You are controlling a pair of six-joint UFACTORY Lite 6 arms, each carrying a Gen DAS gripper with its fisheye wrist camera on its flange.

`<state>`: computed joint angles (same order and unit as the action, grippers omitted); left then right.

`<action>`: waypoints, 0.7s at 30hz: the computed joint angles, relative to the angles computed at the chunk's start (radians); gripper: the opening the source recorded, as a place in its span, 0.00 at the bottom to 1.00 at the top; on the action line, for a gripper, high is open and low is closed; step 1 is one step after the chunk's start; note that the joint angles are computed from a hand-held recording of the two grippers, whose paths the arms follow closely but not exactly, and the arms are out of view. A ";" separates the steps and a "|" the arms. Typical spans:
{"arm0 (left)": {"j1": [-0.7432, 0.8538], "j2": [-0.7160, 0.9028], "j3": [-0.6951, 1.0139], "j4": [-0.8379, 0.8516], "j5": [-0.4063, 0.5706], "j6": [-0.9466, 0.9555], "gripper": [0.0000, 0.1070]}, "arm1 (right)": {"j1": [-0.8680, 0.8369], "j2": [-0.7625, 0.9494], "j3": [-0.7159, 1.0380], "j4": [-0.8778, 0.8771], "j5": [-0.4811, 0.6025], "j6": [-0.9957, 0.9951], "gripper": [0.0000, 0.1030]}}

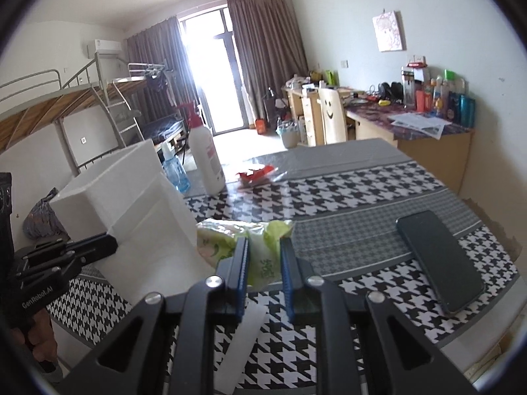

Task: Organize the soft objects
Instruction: 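Lift the white tissue with the left tool while the right tool lifts the green packet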

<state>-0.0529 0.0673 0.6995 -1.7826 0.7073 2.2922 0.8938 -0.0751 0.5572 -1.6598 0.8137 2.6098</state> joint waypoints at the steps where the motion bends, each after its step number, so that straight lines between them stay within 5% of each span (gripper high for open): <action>1: 0.001 -0.005 0.000 -0.003 0.001 0.001 0.03 | 0.003 -0.006 -0.002 0.001 0.004 -0.003 0.21; 21: -0.032 -0.085 0.031 -0.041 -0.031 -0.039 0.03 | 0.063 -0.027 0.037 0.066 0.098 -0.092 0.21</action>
<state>-0.0845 -0.0179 0.7307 -1.8240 0.6760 2.2528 0.9564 -0.1023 0.5944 -1.5938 0.9120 2.5183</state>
